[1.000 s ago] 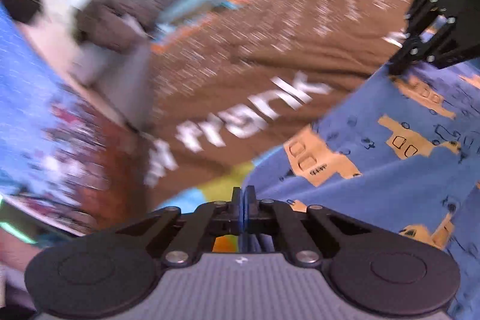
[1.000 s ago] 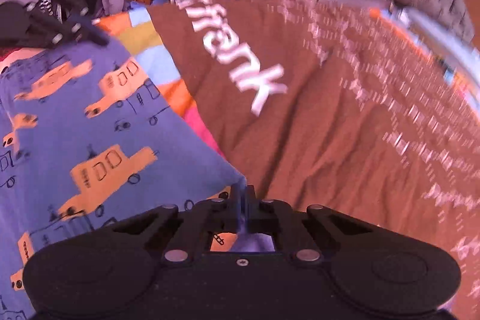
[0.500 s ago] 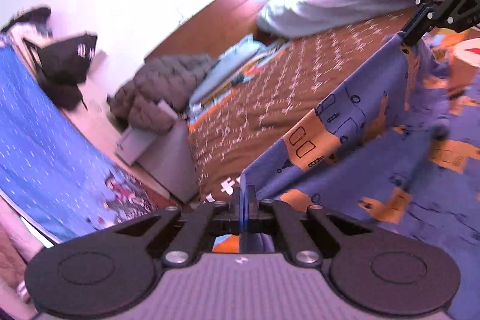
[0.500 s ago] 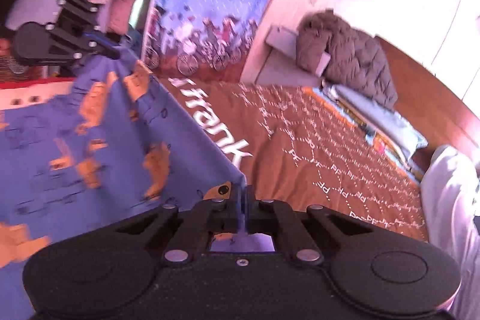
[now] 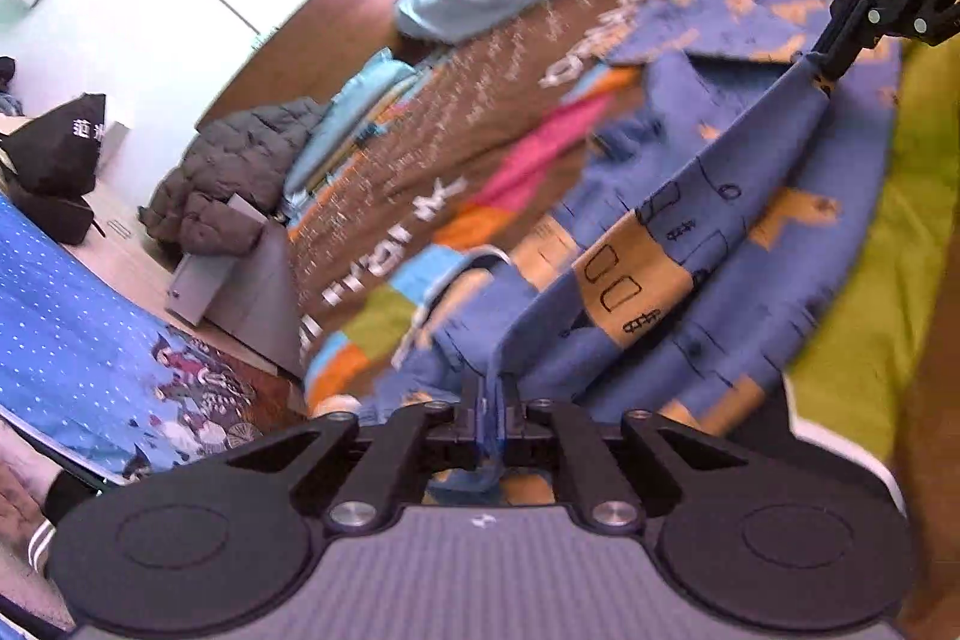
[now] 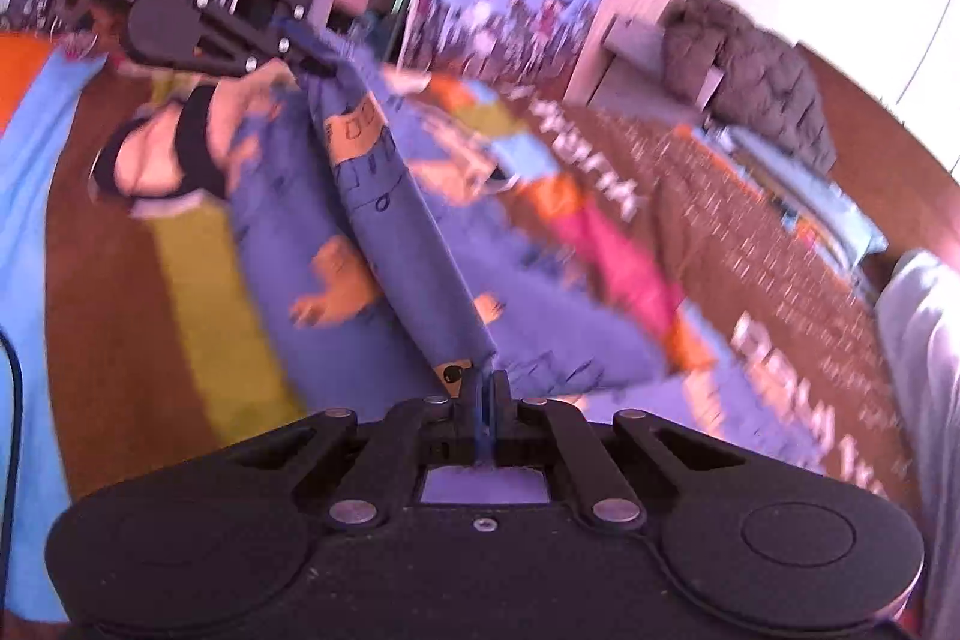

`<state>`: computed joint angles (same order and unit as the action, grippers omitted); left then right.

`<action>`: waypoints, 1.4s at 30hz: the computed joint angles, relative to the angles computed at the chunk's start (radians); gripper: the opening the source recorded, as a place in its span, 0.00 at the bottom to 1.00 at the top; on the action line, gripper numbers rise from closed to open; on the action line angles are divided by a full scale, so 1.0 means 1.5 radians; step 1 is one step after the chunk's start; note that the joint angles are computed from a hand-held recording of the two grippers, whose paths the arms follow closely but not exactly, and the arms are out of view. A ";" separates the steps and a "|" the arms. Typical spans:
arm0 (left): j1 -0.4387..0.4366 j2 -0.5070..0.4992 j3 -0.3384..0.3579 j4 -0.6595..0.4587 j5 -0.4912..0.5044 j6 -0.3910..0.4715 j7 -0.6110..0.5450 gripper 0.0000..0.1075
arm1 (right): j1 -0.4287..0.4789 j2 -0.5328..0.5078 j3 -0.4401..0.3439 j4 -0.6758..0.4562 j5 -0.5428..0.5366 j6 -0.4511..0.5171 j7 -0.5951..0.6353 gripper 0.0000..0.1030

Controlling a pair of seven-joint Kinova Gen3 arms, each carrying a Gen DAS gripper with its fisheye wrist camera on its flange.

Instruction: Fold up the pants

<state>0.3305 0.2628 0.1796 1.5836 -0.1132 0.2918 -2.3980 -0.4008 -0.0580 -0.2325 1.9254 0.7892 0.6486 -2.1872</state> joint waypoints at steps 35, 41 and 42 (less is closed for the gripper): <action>-0.040 -0.048 0.017 -0.065 0.255 0.262 -0.067 0.83 | -0.009 -0.082 -0.047 0.051 -0.010 0.095 -0.097 0.57; -0.042 0.005 0.084 -0.095 0.412 0.261 0.029 0.85 | 0.112 -0.153 -0.163 0.075 -0.028 0.227 -0.254 0.97; -0.022 0.023 0.078 -0.110 0.433 0.258 0.048 0.85 | 0.143 -0.171 -0.176 0.087 -0.038 0.224 -0.281 0.98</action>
<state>0.2980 0.2979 0.2966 1.4193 0.5364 0.6794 -2.3260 -0.1866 -0.3149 -0.4973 2.0565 0.7329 0.9840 -2.6082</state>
